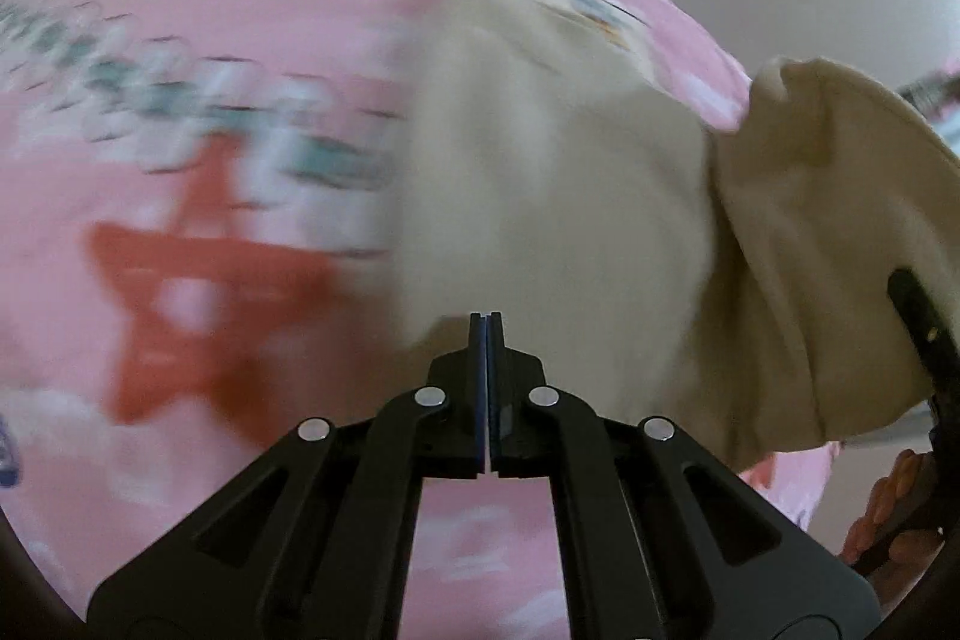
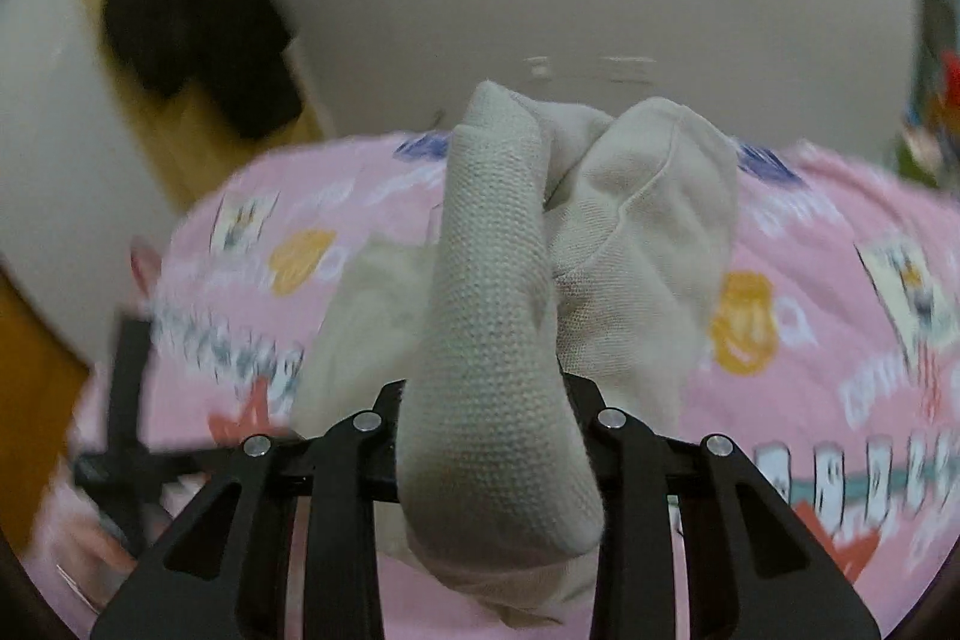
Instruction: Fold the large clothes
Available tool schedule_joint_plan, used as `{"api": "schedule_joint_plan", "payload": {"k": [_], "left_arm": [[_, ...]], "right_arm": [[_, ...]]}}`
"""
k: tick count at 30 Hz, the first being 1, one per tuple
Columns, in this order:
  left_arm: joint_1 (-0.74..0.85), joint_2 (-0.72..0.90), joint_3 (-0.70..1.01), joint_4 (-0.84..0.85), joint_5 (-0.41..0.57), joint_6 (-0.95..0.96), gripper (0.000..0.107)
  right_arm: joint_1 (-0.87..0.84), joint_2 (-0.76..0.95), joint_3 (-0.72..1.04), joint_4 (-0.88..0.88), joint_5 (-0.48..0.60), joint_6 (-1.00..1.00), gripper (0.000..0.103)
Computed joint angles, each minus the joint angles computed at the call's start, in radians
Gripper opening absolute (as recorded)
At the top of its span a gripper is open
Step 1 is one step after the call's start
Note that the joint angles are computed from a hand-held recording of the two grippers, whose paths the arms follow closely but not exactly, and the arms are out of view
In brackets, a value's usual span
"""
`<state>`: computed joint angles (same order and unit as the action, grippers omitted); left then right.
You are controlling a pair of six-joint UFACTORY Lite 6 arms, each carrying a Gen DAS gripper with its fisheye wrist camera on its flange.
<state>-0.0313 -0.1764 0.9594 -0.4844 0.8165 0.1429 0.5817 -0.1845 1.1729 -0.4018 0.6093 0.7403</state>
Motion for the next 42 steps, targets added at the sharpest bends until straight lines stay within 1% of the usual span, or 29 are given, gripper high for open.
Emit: {"api": "schedule_joint_plan", "payload": {"k": [4,7,9,11,14,16,18,22,25,26,28,29,31,32,33,34,36,38,40,42], "left_arm": [[0.299,-0.023,0.011,-0.031,0.116,0.178,0.002],[0.407,0.012,0.074,-0.029,0.16,0.238,0.002],[0.464,0.046,0.111,-0.045,0.196,0.277,0.002],[0.483,0.074,0.138,-0.044,0.203,0.287,0.002],[0.49,0.106,0.154,-0.051,0.203,0.293,0.002],[0.473,0.125,0.172,-0.048,0.2,0.274,0.002],[0.436,0.148,0.187,-0.046,0.178,0.253,0.002],[0.37,0.14,0.209,-0.047,0.181,0.225,0.002],[0.326,0.141,0.23,-0.05,0.194,0.222,0.002],[0.309,0.141,0.238,-0.051,0.196,0.223,0.002],[0.262,0.16,0.268,-0.035,0.201,0.214,0.002],[0.241,0.18,0.292,-0.034,0.214,0.216,0.002],[0.195,0.23,0.348,-0.036,0.243,0.233,0.002],[0.166,0.252,0.378,-0.019,0.239,0.222,0.002],[0.144,0.278,0.407,-0.009,0.237,0.214,0.002],[0.118,0.339,0.465,-0.029,0.261,0.229,0.002],[0.086,0.438,0.555,-0.076,0.309,0.266,0.002],[0.029,0.577,0.675,-0.123,0.362,0.282,0.002],[-0.041,0.7,0.786,-0.085,0.371,0.243,0.002],[-0.1,0.818,0.894,0.011,0.376,0.169,0.002]], "right_arm": [[0.218,0.249,0.126,-0.242,0.057,0.16,0.03],[0.325,0.397,0.176,-0.365,0.069,0.226,0.03],[0.385,0.481,0.203,-0.437,0.081,0.257,0.03],[0.439,0.572,0.226,-0.503,0.098,0.283,0.03],[0.453,0.661,0.227,-0.581,0.083,0.315,0.031],[0.463,0.684,0.227,-0.609,0.072,0.318,0.031],[0.481,0.7,0.238,-0.614,0.08,0.292,0.031],[0.518,0.684,0.201,-0.638,0.064,0.287,0.031],[0.565,0.645,0.161,-0.673,0.056,0.328,0.031],[0.581,0.642,0.145,-0.71,0.056,0.362,0.031],[0.561,0.706,0.159,-0.7,0.033,0.354,0.032],[0.555,0.721,0.149,-0.727,0.018,0.374,0.033],[0.568,0.698,0.108,-0.819,-0.01,0.455,0.044],[0.574,0.676,0.089,-0.831,-0.026,0.471,0.052],[0.585,0.655,0.07,-0.849,-0.022,0.497,0.054],[0.592,0.637,0.055,-0.866,-0.008,0.53,0.054],[0.576,0.62,0.039,-0.864,-0.029,0.563,0.051],[0.561,0.617,0.04,-0.85,-0.051,0.553,0.05],[0.569,0.616,0.03,-0.873,-0.043,0.578,0.05],[0.568,0.609,0.014,-0.896,-0.05,0.609,0.05]]}}
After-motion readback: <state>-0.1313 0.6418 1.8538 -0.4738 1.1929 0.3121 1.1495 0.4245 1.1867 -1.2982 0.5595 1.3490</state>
